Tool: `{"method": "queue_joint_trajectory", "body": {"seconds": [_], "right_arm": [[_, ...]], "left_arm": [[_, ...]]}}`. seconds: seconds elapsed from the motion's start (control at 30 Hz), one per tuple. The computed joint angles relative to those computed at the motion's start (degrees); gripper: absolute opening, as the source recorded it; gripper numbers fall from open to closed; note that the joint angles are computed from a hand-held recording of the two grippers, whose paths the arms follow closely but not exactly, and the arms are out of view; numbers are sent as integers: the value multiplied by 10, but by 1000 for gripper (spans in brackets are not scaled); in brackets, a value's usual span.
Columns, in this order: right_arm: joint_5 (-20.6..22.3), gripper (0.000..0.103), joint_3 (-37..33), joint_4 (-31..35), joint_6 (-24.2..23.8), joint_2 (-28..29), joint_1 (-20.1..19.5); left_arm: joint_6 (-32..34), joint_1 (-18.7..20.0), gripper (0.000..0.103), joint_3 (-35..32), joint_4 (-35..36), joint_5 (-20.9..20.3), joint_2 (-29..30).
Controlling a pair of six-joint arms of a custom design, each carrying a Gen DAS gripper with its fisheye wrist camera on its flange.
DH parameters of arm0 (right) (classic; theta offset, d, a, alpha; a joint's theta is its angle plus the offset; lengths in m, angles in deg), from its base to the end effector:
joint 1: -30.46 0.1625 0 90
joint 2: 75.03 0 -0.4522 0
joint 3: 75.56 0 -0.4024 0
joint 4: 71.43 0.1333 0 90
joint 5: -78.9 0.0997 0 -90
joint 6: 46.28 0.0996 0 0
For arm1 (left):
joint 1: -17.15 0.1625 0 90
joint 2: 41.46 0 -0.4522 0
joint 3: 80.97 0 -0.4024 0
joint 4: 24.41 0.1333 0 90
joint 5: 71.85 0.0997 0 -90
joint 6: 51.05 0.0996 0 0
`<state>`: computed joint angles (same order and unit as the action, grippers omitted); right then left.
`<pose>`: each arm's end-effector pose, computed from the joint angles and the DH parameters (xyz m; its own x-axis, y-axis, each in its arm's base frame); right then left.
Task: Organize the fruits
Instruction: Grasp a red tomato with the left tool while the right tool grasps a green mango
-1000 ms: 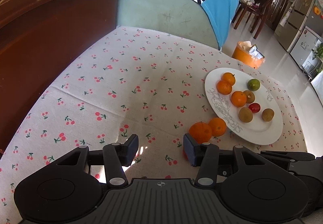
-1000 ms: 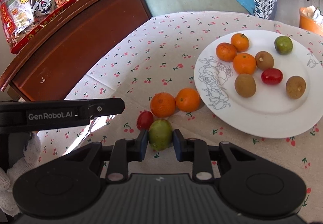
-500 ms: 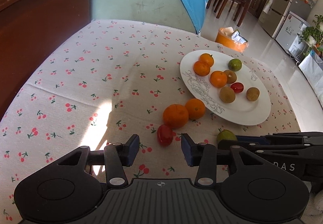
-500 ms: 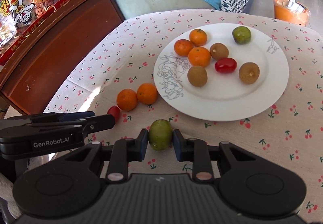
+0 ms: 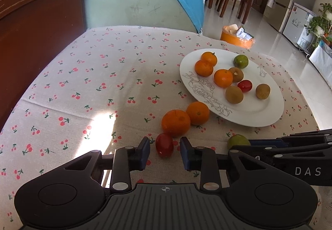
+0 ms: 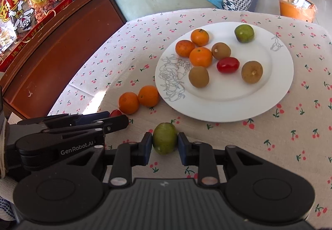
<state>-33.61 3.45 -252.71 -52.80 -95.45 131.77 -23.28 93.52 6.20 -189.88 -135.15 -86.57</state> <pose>0.2438 -0.7335 -0.0468 -0.9216 -0.0723 0.3814 -0.2715 0.8224 -0.5000 -0.0037 -0.7710 0.1939 -0.7282 0.3515 -0.5884 0.6057 0.7317 -0.3125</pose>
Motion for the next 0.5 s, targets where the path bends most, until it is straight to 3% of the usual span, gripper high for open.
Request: {"method": "queue_joint_trajectory", "body": {"seconds": [0.1, 0.5], "right_arm": [[2, 27, 0, 1, 5, -1, -1], [7, 27, 6, -8, 6, -4, -2]], "left_arm": [[-1, 1, 16, -1, 2, -2, 0], [-15, -1, 16, 4, -3, -7, -7]]}}
